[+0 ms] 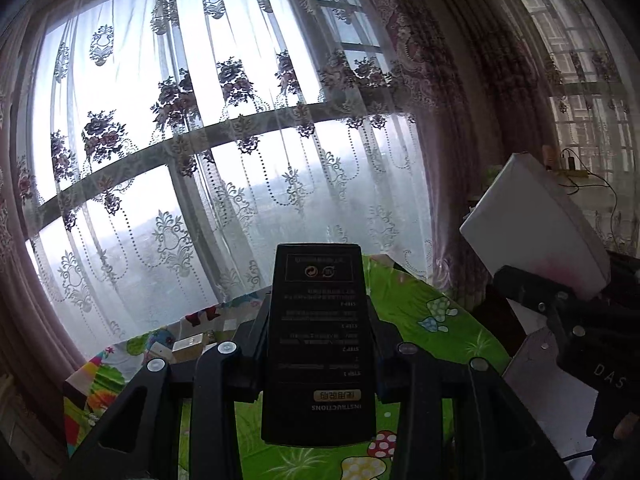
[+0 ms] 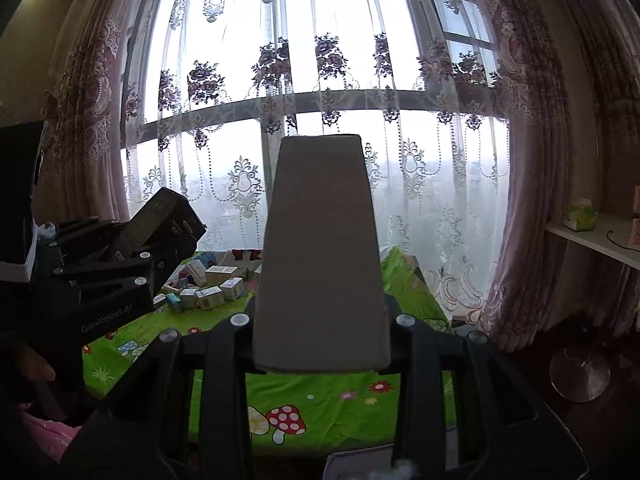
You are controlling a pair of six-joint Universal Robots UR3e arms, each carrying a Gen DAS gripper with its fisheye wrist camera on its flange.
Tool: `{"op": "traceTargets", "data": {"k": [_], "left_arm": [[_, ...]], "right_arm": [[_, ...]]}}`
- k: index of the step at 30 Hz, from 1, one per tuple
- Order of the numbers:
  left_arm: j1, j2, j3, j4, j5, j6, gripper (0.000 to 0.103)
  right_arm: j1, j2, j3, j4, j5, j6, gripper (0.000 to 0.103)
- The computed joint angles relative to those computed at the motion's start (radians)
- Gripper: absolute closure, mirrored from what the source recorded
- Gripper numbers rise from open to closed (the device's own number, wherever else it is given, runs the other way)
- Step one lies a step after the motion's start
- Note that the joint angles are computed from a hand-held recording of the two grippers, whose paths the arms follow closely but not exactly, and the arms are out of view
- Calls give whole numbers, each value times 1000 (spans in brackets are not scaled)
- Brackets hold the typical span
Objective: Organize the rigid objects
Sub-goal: 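Carry the black box and white box to the storage box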
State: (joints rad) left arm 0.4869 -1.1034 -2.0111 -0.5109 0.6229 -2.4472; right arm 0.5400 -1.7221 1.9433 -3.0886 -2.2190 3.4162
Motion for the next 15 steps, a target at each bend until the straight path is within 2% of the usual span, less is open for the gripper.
{"op": "traceTargets", "data": {"k": [5, 10, 15], "left_arm": [[-125, 16, -18, -5, 19, 36, 63], [-295, -16, -29, -3, 92, 67, 63], [-461, -98, -16, -12, 192, 92, 63]], "right_arm": [[-25, -110, 103, 44, -42, 54, 65], [5, -201, 168, 157, -181, 101, 65], [-21, -363, 241, 386, -232, 223, 65]]}}
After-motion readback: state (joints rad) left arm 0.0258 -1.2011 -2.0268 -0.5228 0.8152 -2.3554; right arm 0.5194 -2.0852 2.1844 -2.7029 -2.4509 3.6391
